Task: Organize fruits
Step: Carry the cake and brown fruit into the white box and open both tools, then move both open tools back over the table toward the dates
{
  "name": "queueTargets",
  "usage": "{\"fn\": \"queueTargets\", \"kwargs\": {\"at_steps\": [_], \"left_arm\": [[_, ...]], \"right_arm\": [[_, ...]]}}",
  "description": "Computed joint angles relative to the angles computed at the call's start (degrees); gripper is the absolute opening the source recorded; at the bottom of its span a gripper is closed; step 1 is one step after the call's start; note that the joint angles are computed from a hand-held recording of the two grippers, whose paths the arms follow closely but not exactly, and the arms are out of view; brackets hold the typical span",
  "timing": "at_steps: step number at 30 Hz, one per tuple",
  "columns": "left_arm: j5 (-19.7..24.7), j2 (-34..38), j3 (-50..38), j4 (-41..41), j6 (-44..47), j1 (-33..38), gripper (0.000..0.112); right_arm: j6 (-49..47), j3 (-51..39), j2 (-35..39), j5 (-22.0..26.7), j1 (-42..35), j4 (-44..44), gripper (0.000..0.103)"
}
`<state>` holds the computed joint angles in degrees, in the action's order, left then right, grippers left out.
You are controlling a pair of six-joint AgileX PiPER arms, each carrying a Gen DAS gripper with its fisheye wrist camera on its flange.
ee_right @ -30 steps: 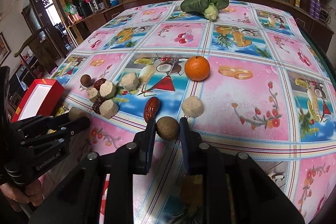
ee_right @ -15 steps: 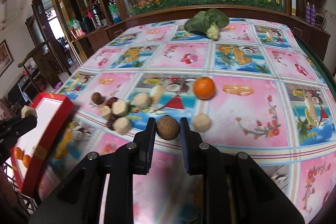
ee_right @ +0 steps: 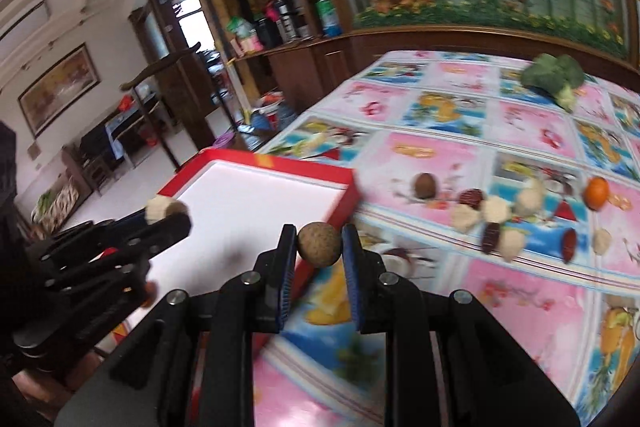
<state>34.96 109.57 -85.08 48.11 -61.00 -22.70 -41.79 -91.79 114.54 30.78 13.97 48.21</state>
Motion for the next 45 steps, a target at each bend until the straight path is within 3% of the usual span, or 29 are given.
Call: {"fn": "queueTargets", "kwargs": {"at_steps": [12, 25, 28, 30, 33, 34, 36, 42, 45], "left_arm": [[-0.22, 0.77, 2.74, 1.2, -1.69, 2.8, 0.026], [2.0, 2.64, 1.85, -0.75, -0.19, 3.62, 0.026], [2.52, 2.6, 1.53, -1.65, 0.69, 3.62, 0.03], [3.03, 2.77, 1.09, -1.99, 0.8, 3.56, 0.042], [3.36, 2.29, 1.48, -1.41, -0.09, 3.27, 0.048], [3.37, 2.11, 1.61, -1.6, -0.1, 3.29, 0.048], [3.39, 1.67, 1.96, -1.48, -0.64, 3.27, 0.049], [3.94, 0.58, 1.55, 0.4, -2.45, 1.31, 0.052], [4.01, 0.26, 0.57, 0.59, -1.86, -0.44, 0.054]], "right_arm": [[17.95, -9.8, 6.41, 4.03, 7.75, -21.54, 0.025], [22.93, -12.94, 8.93, 6.84, 9.56, -28.07, 0.025], [22.21, -12.93, 8.87, 6.88, 9.54, -27.65, 0.026], [21.73, -13.31, 9.09, 7.46, 9.31, -26.85, 0.026], [20.2, -13.22, 9.0, 7.89, 8.78, -24.87, 0.032], [20.08, -12.96, 8.77, 7.83, 8.67, -24.6, 0.039], [17.49, -11.47, 7.97, 7.18, 7.88, -21.43, 0.044], [6.85, -4.47, 3.91, 2.8, 3.05, -8.55, 0.044], [5.85, -2.47, 2.55, 1.56, 0.44, -7.18, 0.044]]}}
